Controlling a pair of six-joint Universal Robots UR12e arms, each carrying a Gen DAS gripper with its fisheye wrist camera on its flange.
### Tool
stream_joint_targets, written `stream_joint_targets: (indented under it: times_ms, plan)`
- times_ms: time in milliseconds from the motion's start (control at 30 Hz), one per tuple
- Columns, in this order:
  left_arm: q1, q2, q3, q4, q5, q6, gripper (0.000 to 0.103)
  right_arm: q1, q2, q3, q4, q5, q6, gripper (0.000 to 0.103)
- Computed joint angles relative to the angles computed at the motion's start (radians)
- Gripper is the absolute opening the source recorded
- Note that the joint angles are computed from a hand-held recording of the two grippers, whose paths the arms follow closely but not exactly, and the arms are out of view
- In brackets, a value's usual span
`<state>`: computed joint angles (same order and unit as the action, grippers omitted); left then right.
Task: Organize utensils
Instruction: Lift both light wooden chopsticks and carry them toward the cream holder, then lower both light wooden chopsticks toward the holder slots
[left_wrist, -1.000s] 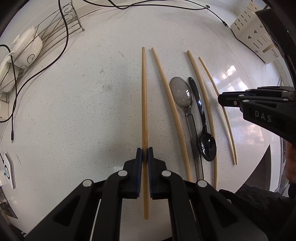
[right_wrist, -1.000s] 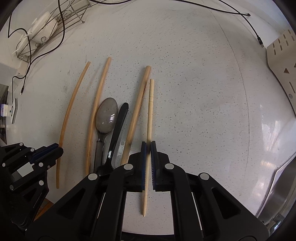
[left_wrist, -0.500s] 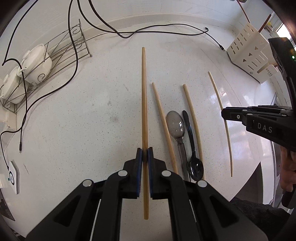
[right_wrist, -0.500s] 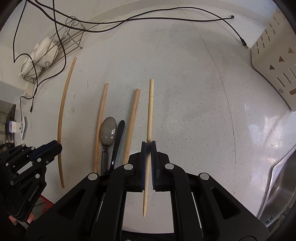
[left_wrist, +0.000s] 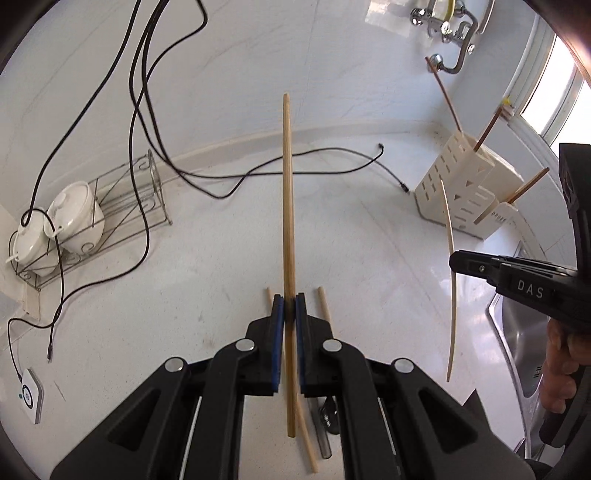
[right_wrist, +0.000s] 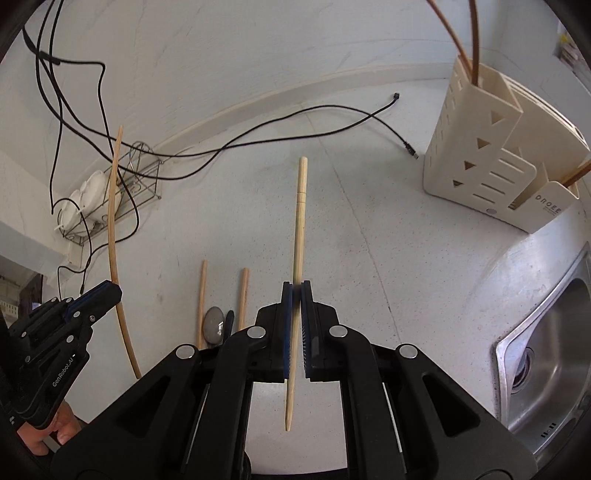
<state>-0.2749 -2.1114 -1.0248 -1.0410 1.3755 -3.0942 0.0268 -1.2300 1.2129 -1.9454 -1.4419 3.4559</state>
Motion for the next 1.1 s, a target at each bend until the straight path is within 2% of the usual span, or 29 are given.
stream_joint_targets:
  times_ms: [300, 567, 633, 900, 1100]
  plan:
    - [-0.031, -0.032, 0.061, 0.243, -0.058, -0.013, 0.006, -0.064, -0.072, 0.048, -0.162, -0.069, 0.066, 0.004]
    - [-0.058, -0.107, 0.190, 0.466, -0.146, -0.056, 0.006, -0.127, -0.115, 0.081, -0.282, -0.168, 0.100, 0.004]
    - [-0.069, -0.136, 0.238, 0.505, -0.143, -0.063, 0.006, -0.144, -0.121, 0.086, -0.303, -0.182, 0.109, 0.004]
    - [-0.098, -0.267, 0.461, 0.530, -0.199, -0.085, 0.006, -0.184, -0.122, 0.103, -0.449, -0.272, 0.050, 0.004]
    - [-0.113, -0.394, 0.686, 0.482, -0.241, -0.120, 0.006, -0.200, -0.113, 0.113, -0.548, -0.300, 0.010, 0.004]
